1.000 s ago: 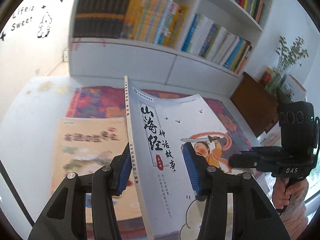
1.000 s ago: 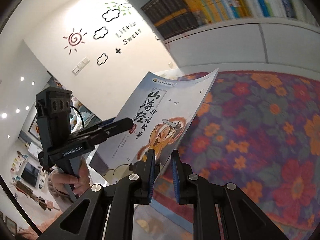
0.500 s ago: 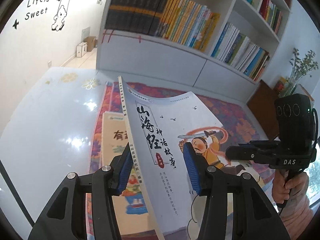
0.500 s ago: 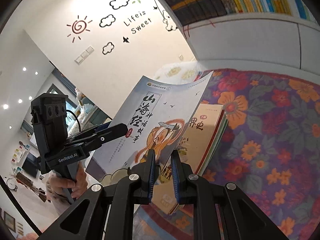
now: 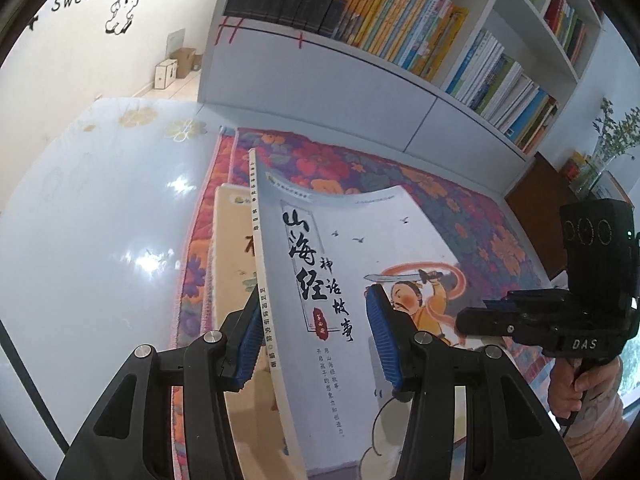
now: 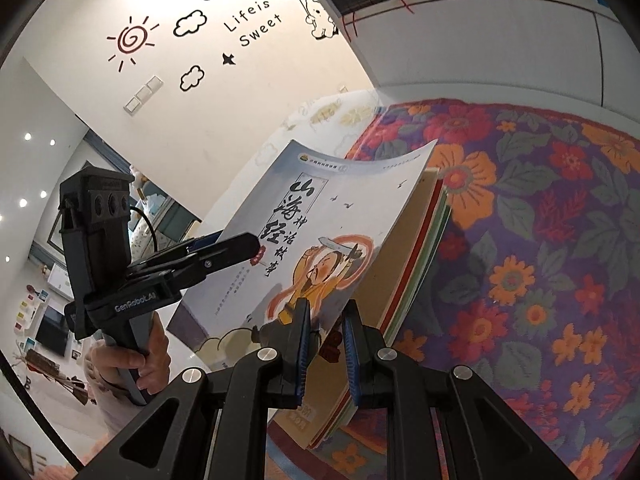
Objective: Organize books
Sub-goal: 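Carry the upright white book and lower it beside the beige book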
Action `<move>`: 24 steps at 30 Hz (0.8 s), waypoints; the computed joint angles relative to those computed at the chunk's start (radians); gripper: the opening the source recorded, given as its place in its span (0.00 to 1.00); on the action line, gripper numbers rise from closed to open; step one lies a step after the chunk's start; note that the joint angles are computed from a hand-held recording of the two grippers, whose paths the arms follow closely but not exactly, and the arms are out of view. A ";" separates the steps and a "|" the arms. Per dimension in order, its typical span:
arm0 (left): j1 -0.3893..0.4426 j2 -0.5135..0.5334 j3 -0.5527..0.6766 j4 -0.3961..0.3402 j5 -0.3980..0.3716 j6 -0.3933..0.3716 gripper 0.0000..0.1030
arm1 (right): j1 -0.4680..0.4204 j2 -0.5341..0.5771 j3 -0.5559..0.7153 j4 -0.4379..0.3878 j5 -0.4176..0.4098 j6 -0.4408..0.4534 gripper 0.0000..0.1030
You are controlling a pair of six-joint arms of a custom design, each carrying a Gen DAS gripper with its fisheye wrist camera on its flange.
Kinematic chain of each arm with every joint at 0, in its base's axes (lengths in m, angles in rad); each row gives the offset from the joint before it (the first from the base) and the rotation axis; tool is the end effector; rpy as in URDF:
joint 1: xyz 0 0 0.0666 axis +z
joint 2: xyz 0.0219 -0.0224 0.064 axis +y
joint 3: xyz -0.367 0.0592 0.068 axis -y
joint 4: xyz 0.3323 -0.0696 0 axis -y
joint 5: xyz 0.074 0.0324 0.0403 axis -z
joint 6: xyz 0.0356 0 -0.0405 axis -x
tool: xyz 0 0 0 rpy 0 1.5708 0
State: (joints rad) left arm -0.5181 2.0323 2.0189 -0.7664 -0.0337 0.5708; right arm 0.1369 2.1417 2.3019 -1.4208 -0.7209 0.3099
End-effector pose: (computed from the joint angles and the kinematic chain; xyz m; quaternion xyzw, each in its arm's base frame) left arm 0.5705 -0.3243 0.3473 -0.0308 0.9222 -0.1862 0.3376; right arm 0.6269 0.1097 0.3597 -0.2580 0.8895 0.3347 0.1741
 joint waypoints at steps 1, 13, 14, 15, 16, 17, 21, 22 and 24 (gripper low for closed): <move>0.004 -0.005 -0.014 0.008 0.005 0.002 0.45 | 0.003 0.002 0.001 -0.001 0.003 0.004 0.15; -0.003 -0.015 -0.044 -0.010 -0.035 -0.009 0.47 | 0.018 0.009 -0.024 0.009 0.039 -0.013 0.15; -0.006 -0.009 -0.034 -0.019 -0.043 -0.012 0.47 | 0.019 0.008 -0.028 0.013 0.044 -0.012 0.15; -0.009 -0.004 -0.025 -0.029 -0.051 -0.014 0.47 | 0.021 0.004 -0.034 0.019 0.050 -0.015 0.15; -0.012 -0.002 -0.020 -0.036 -0.060 -0.016 0.47 | 0.021 0.001 -0.039 0.021 0.056 -0.016 0.15; -0.015 0.002 -0.011 -0.047 -0.068 -0.015 0.47 | 0.021 -0.003 -0.046 0.025 0.058 -0.021 0.15; -0.025 0.017 0.017 -0.074 -0.103 -0.029 0.50 | 0.023 -0.016 -0.076 0.047 0.083 -0.037 0.17; -0.028 0.023 0.028 -0.085 -0.115 -0.033 0.50 | 0.024 -0.024 -0.090 0.063 0.088 -0.043 0.17; -0.031 0.027 0.038 -0.099 -0.126 -0.030 0.50 | 0.029 -0.036 -0.106 0.078 0.107 -0.046 0.17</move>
State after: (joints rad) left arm -0.5495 2.0594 2.0571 -0.8655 -0.1592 0.5406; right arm 0.1658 2.1059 2.1956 -1.3428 -0.6139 0.2636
